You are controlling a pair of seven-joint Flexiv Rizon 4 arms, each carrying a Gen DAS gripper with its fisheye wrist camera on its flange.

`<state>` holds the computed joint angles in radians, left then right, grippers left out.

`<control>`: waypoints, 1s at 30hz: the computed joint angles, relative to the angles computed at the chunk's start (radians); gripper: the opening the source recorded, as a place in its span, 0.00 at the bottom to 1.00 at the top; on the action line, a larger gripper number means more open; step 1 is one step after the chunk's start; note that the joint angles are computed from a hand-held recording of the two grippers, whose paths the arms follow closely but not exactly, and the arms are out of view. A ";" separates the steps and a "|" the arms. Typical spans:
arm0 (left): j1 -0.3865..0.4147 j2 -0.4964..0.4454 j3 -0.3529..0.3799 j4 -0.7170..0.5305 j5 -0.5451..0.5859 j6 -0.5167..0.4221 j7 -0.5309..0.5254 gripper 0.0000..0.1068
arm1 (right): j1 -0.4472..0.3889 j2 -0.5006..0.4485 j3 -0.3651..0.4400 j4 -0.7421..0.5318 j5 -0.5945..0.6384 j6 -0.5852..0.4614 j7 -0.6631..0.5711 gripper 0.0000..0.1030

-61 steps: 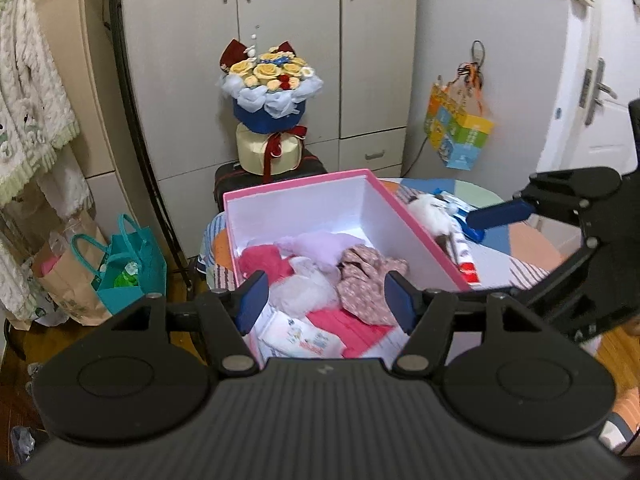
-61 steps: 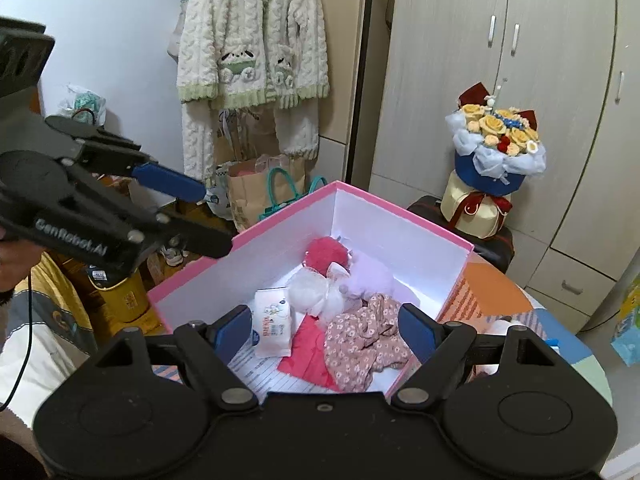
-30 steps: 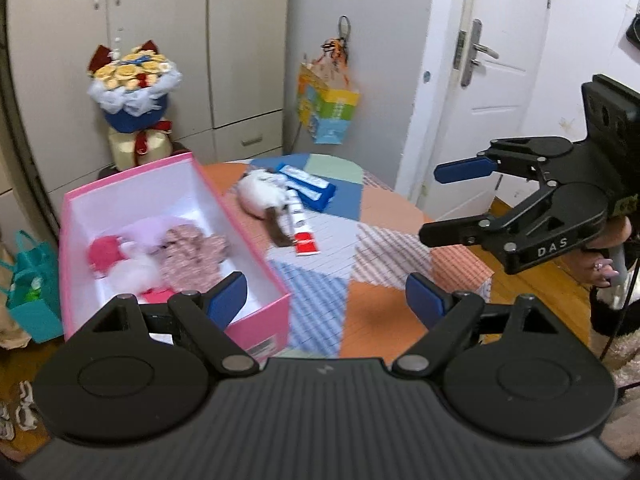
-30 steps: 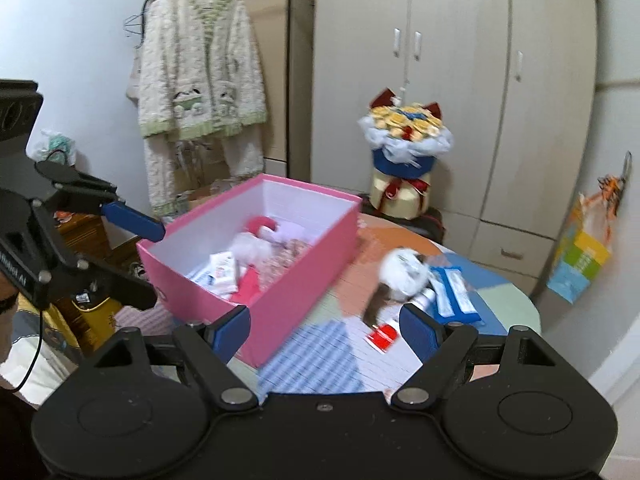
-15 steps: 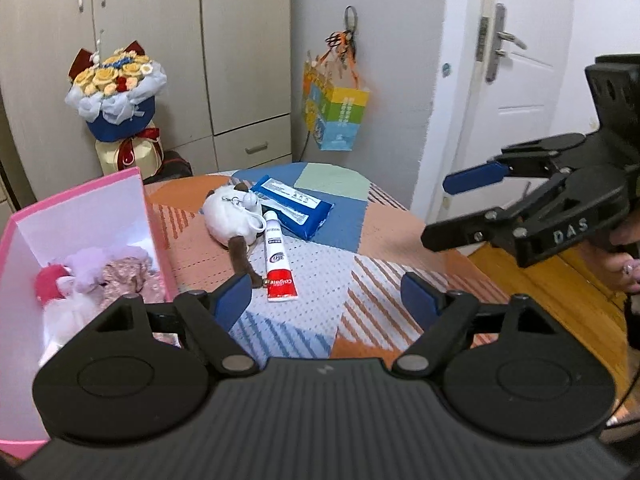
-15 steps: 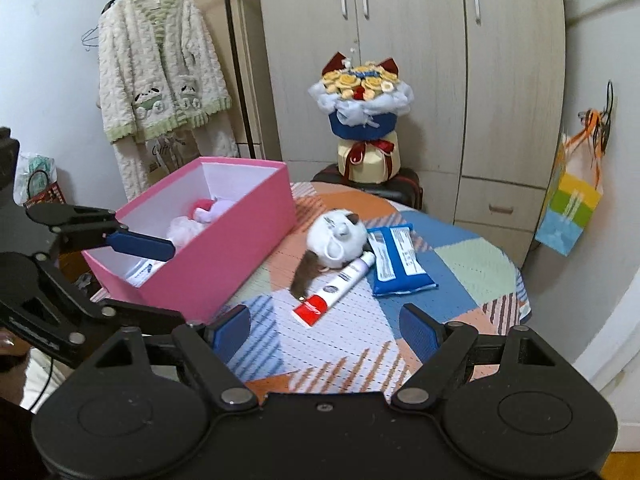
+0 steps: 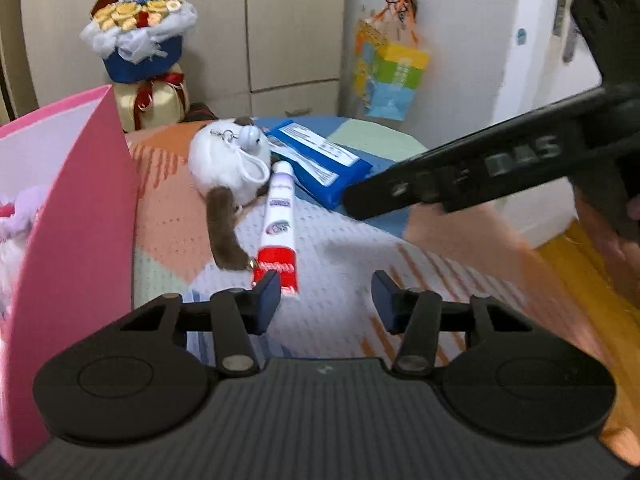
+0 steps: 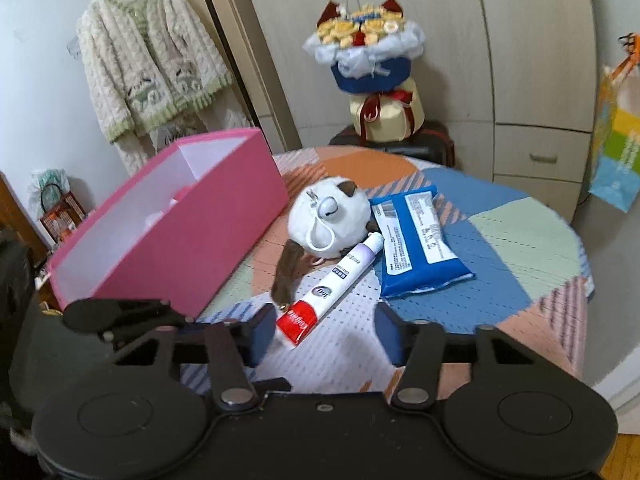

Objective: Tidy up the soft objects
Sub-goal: 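Grasp the Colgate tube with the left gripper while the right grasps the white tube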

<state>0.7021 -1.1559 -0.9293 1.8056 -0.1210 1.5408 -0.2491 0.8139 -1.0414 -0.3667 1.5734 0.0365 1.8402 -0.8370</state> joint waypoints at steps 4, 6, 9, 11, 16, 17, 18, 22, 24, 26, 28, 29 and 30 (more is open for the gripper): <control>-0.062 -0.048 0.021 -0.062 0.020 0.076 -0.020 0.36 | -0.120 -0.050 0.108 -0.124 -0.097 -0.071 -0.013 0.42; -0.097 -0.044 0.047 -0.097 0.013 0.058 -0.051 0.33 | -0.173 -0.080 0.157 -0.189 -0.140 -0.102 -0.011 0.39; -0.110 -0.065 0.040 -0.119 0.020 0.070 -0.061 0.32 | -0.215 -0.112 0.196 -0.253 -0.181 -0.130 0.002 0.37; -0.120 -0.078 0.040 -0.132 0.035 0.100 -0.068 0.32 | -0.227 -0.131 0.204 -0.290 -0.200 -0.157 0.017 0.37; -0.150 -0.075 0.088 -0.167 0.050 0.095 -0.130 0.38 | -0.244 -0.164 0.213 -0.342 -0.231 -0.191 0.062 0.38; -0.142 -0.085 0.076 -0.166 0.055 0.100 -0.128 0.38 | -0.252 -0.167 0.223 -0.345 -0.235 -0.184 0.065 0.38; -0.141 -0.087 0.076 -0.165 0.062 0.107 -0.128 0.38 | -0.259 -0.170 0.231 -0.350 -0.241 -0.184 0.066 0.38; -0.133 -0.088 0.075 -0.148 0.095 0.121 -0.126 0.25 | -0.277 -0.183 0.254 -0.377 -0.261 -0.201 0.073 0.43; -0.135 -0.084 0.080 -0.143 0.099 0.131 -0.139 0.25 | -0.263 -0.191 0.229 -0.388 -0.272 -0.214 0.082 0.44; -0.135 -0.079 0.084 -0.140 0.100 0.131 -0.155 0.24 | -0.232 -0.194 0.180 -0.382 -0.274 -0.211 0.099 0.45; -0.130 -0.082 0.079 -0.141 0.104 0.123 -0.160 0.24 | -0.211 -0.195 0.146 -0.371 -0.276 -0.198 0.112 0.45; -0.126 -0.083 0.076 -0.140 0.107 0.118 -0.159 0.24 | -0.209 -0.196 0.141 -0.367 -0.273 -0.190 0.118 0.43; -0.123 -0.084 0.073 -0.140 0.107 0.114 -0.159 0.24 | -0.210 -0.195 0.144 -0.364 -0.271 -0.186 0.122 0.43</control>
